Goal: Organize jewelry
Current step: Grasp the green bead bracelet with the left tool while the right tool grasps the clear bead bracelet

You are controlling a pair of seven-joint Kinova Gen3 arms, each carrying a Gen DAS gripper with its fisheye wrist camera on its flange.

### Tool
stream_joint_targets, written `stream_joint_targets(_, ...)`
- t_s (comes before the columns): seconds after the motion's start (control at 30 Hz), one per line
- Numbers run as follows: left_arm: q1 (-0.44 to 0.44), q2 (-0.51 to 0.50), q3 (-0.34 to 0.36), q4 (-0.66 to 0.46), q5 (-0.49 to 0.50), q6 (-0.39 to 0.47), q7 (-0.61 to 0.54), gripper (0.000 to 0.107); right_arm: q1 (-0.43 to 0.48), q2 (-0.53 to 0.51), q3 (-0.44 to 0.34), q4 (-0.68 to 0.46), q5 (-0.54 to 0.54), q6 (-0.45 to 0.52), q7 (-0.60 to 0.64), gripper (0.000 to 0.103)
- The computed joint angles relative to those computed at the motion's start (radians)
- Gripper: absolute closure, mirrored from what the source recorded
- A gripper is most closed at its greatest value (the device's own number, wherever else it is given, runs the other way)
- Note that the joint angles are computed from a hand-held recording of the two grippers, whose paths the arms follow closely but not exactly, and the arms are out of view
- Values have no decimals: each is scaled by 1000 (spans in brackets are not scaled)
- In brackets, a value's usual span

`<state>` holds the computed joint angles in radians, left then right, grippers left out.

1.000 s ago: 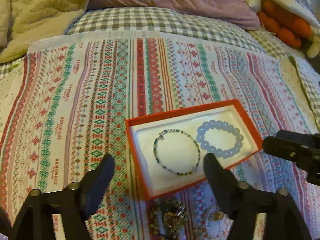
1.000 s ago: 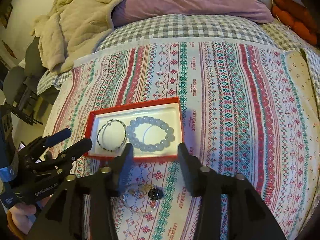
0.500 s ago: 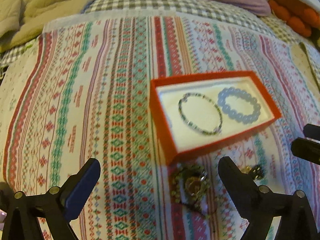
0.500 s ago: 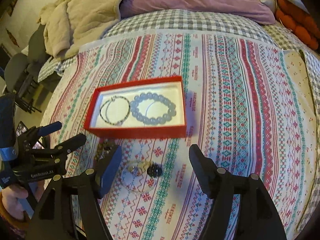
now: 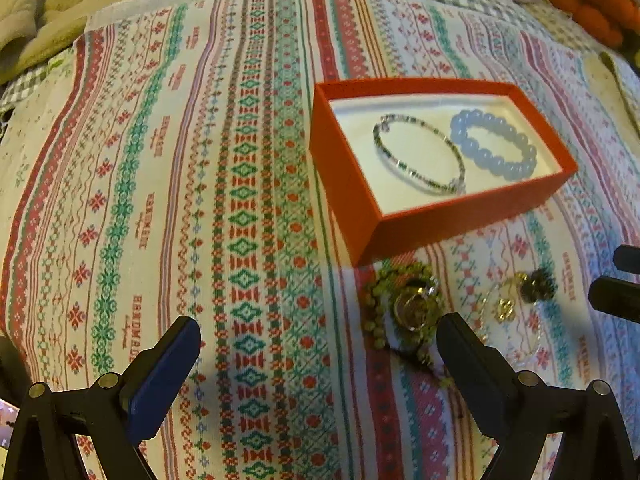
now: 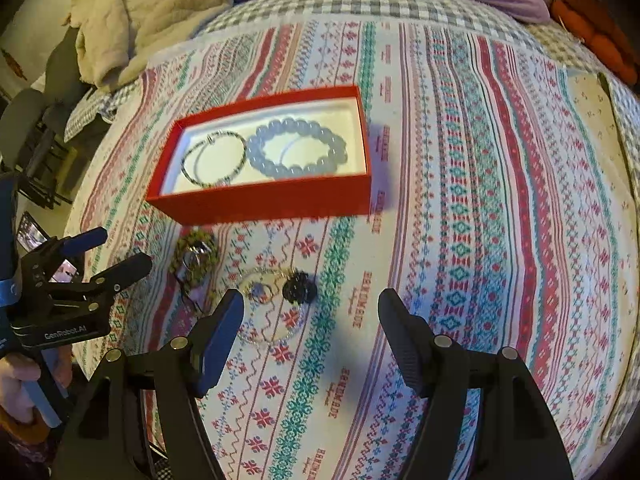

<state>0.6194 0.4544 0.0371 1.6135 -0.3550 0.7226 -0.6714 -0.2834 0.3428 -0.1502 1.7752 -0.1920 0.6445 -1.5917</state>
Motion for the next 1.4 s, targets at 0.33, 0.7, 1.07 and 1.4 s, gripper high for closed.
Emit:
stream_joint_targets(0.33, -23, 8, 23, 45, 33, -37, -53, 10, -22, 22, 14, 23, 33, -21, -41, 31)
stream_joint_targets(0.7, -25, 6, 14, 86, 69, -126, -93, 14, -77, 71, 28, 12, 110, -23, -111, 31)
stream_joint_targets(1.07, -49, 22, 8, 75, 110, -191, -150, 60, -96, 88, 25, 0, 142, -32, -133, 31)
stream_joint_targets(1.4, 64, 99, -59, -29, -9, -81, -125, 73, -144, 94, 43, 8, 188, -54, -189, 31)
